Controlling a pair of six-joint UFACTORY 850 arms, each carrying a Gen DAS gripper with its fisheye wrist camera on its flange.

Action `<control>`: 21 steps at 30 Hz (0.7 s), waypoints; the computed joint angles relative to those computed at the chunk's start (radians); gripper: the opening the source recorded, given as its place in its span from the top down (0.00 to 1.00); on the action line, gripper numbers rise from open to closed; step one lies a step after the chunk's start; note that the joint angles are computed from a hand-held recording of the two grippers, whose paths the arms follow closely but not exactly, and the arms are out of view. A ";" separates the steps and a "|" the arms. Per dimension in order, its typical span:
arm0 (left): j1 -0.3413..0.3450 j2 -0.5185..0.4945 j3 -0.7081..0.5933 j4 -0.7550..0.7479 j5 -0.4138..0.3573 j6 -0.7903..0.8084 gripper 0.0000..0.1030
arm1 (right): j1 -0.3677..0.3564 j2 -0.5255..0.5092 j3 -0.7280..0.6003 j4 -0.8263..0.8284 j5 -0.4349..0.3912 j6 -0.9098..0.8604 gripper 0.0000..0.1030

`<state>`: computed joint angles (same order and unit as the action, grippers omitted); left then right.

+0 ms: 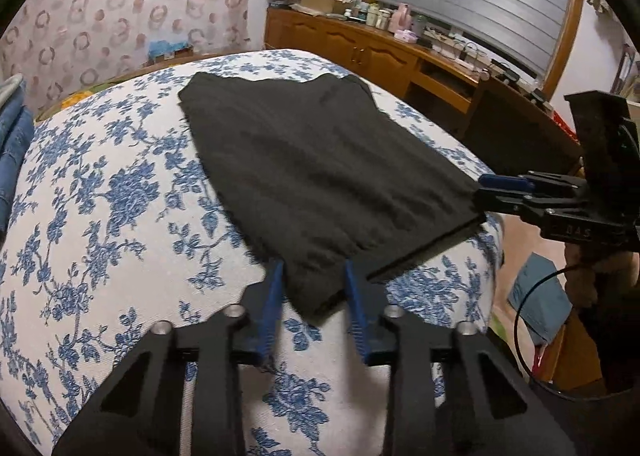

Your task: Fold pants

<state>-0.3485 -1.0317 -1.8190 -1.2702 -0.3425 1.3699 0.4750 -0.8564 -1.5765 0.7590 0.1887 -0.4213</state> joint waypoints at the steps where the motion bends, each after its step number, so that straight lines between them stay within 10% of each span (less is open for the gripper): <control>1: -0.001 0.008 0.012 -0.031 0.008 0.035 0.83 | 0.002 0.001 0.001 0.006 0.004 -0.007 0.59; 21: 0.007 0.012 0.027 -0.052 0.009 0.032 0.85 | 0.008 -0.037 -0.044 0.158 -0.014 -0.116 0.59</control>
